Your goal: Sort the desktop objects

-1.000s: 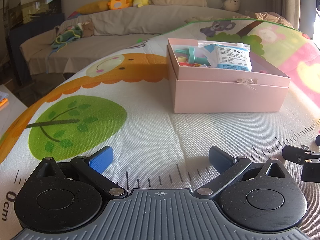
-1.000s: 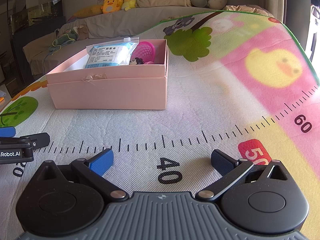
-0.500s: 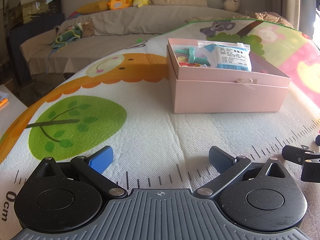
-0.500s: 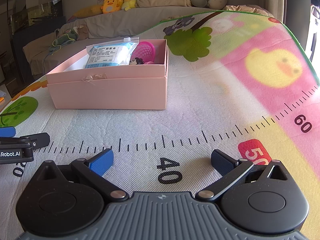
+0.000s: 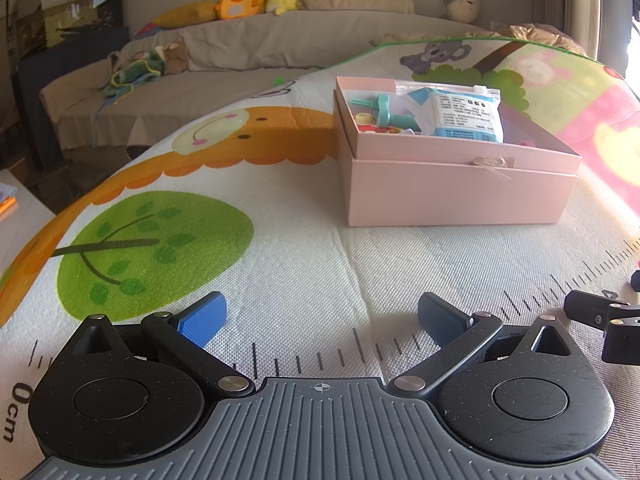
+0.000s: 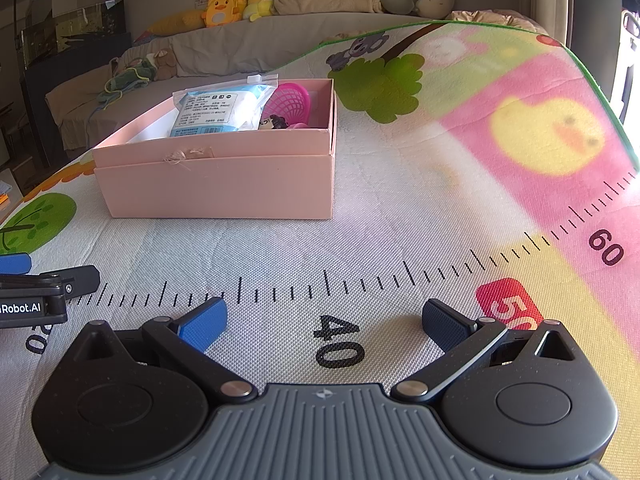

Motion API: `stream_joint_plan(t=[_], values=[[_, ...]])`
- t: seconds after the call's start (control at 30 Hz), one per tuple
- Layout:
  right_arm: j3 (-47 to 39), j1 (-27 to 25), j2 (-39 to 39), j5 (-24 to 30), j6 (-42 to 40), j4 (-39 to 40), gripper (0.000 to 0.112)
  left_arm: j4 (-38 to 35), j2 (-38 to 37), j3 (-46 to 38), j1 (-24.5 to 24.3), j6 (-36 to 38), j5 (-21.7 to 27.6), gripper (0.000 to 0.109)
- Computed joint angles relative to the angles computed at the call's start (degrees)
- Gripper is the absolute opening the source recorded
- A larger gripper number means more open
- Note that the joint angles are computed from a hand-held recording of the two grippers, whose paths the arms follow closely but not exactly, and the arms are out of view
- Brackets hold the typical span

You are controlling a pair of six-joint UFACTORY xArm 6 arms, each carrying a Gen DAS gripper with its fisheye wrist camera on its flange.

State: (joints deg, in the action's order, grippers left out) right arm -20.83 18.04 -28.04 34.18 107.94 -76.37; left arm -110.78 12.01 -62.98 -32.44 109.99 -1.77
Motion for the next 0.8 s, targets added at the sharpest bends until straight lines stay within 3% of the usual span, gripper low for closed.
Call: stream_joint_plan(t=[0.63,0.77,0.8], values=[[-0.04,0.03,0.06,0.02,0.02,0.02,0.103,-1.13,0.42,-0.59,-0.17,1.25,-0.35,0.103],[-0.04,0.03,0.05,0.03,-0.02,0.04,0.103,0.08,0.31,-0.32,-0.21,-0.29,-0.09,0.103],[-0.02,0.04,0.02,0.04,-0.03,0.06,0.103,3.13,-0.03,0.48,-0.17,-3.43,0.31,0.103]])
